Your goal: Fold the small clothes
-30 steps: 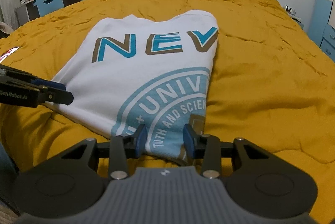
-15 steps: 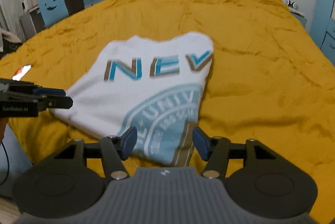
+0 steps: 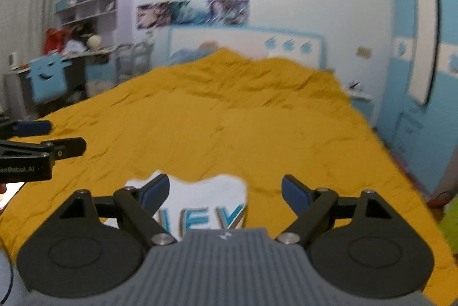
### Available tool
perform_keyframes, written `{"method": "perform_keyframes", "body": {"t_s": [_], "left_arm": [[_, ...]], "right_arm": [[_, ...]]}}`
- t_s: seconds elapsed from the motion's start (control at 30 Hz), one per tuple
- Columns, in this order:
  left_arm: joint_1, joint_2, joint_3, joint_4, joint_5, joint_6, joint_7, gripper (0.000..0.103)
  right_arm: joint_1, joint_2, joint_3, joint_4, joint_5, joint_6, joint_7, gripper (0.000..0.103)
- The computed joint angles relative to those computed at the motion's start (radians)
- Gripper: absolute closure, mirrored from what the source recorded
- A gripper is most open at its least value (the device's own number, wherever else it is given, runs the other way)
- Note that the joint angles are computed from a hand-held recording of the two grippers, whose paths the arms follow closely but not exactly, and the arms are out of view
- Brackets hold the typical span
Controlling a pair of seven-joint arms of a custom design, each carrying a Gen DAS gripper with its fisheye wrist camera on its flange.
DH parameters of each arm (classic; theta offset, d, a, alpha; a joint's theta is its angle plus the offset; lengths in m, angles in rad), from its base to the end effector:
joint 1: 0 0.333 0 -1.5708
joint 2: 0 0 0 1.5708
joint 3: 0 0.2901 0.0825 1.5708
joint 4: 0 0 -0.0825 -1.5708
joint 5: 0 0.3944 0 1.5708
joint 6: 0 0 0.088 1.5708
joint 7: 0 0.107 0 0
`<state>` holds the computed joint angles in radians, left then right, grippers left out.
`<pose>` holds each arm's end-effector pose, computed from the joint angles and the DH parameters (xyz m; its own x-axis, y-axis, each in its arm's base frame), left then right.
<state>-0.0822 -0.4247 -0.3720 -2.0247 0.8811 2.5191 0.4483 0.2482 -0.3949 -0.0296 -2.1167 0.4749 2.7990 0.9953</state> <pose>0.4309 -0.2609 0.6861 0.1368 -0.9903 -0.0247 -0.3432 -0.0240 -0.9389 0.4954 0.0852 0.6761 0.4019 -0.9151 0.0328 -0.3870 -0.2022 -0.8996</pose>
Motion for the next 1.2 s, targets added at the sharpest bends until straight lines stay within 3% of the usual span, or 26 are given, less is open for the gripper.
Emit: {"method": "perform_keyframes", "body": {"t_s": [0.13,0.2,0.33,0.5,0.6,0.73,0.87,1.2], "left_arm": [[0.025,-0.02,-0.04,0.003,0.056,-0.042,-0.101,0.0],[0.021,-0.031,-0.045,-0.004,0.07,-0.058,-0.113,0.0],[-0.011,-0.055,-0.022,-0.033,0.016,-0.064,-0.108,0.0],[-0.05,-0.063,-0.008,-0.066,-0.083,-0.116,-0.066,0.0],[-0.068,-0.061,-0.021,-0.073,-0.116,-0.183,-0.038,0.0],[-0.11,-0.057,-0.01,-0.097,-0.176,-0.213,0.005,0.0],[-0.139,-0.054,-0.006,-0.111,-0.226,-0.248,0.024,0.0],[-0.174,-0.082,-0.034,-0.148,-0.232,-0.304,-0.003,0.0]], "right_arm": [[-0.048,-0.066,0.055,-0.084,-0.052,0.096,0.111,0.021],[-0.054,-0.089,0.057,-0.105,-0.073,0.086,0.141,0.021],[-0.07,-0.153,0.072,-0.174,-0.096,0.083,0.235,0.021],[-0.053,-0.234,0.079,-0.286,-0.133,0.1,0.249,0.021],[-0.041,-0.276,0.068,-0.333,-0.132,0.054,0.267,0.021],[-0.08,-0.302,0.095,-0.364,-0.178,-0.032,0.317,0.021],[-0.076,-0.318,0.083,-0.384,-0.196,-0.116,0.338,0.021],[-0.07,-0.359,0.076,-0.435,-0.207,-0.148,0.339,0.021]]}}
